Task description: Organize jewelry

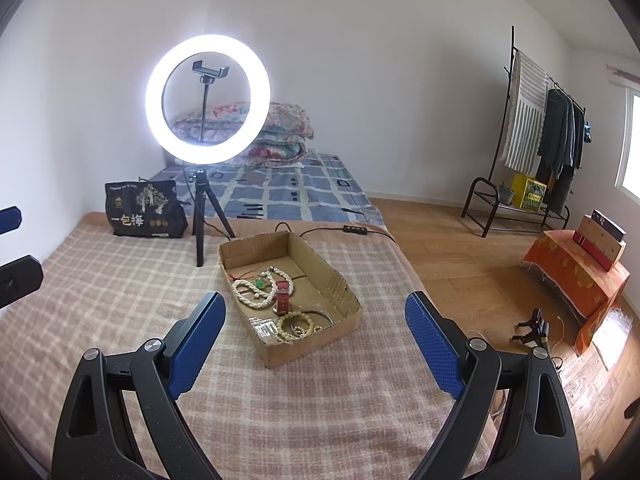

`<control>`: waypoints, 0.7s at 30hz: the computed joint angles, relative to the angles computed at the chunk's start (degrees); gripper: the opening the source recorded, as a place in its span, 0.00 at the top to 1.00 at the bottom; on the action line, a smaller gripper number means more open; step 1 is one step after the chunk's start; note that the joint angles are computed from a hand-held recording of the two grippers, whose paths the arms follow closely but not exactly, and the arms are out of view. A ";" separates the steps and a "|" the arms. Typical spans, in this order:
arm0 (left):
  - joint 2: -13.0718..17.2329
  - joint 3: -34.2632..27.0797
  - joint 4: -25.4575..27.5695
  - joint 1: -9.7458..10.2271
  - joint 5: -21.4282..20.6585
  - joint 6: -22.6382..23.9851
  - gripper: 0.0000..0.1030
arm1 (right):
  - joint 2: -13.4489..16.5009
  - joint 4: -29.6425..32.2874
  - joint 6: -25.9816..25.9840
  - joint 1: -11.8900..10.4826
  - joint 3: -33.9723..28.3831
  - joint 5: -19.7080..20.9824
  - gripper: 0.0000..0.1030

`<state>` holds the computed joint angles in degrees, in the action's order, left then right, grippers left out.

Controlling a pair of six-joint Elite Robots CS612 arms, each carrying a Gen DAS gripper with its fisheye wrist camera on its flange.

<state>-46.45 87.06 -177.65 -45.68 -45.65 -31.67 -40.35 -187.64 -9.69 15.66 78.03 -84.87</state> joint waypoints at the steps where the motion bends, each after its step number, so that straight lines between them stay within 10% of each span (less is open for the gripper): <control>1: 0.02 0.06 -0.13 0.02 -0.09 0.11 0.00 | 0.00 0.08 -0.10 -0.02 0.01 0.04 0.11; 21: 0.15 -0.20 -0.57 0.02 0.89 0.76 0.00 | 0.07 0.84 -1.88 0.19 0.02 -0.19 0.11</control>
